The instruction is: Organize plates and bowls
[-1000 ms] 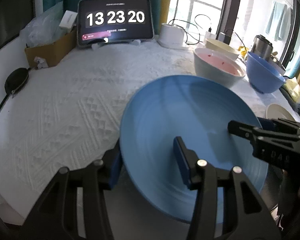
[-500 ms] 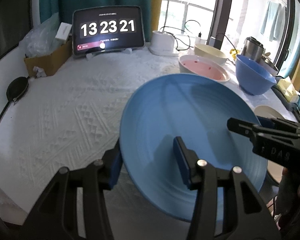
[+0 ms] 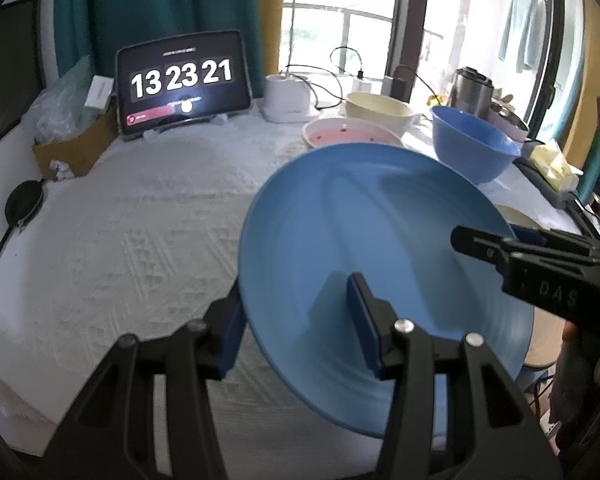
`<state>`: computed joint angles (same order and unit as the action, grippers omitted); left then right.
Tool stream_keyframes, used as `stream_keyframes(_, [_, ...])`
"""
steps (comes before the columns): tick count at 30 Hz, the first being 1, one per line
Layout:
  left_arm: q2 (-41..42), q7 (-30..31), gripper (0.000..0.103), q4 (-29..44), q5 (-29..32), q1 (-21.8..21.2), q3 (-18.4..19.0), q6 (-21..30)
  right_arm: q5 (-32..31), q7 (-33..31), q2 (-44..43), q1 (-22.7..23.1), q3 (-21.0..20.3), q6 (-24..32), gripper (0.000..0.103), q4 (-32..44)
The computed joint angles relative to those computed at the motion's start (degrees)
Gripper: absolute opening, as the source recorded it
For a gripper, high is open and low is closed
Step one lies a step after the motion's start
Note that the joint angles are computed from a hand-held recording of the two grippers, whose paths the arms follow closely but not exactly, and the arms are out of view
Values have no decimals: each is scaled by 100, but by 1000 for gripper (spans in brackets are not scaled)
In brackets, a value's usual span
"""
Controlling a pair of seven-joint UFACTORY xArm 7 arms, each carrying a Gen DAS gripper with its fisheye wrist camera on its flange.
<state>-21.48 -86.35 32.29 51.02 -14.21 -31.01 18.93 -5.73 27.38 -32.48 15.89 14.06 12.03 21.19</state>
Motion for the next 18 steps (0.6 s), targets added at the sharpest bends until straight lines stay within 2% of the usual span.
stream_keyframes(8, [301, -76, 50, 344, 167, -213, -85, 251, 119, -132, -478, 22, -246, 52, 50, -322])
stream_keyframes(18, [856, -240, 50, 838, 565, -874, 185, 707, 340, -343, -1108, -11, -527, 198, 50, -713])
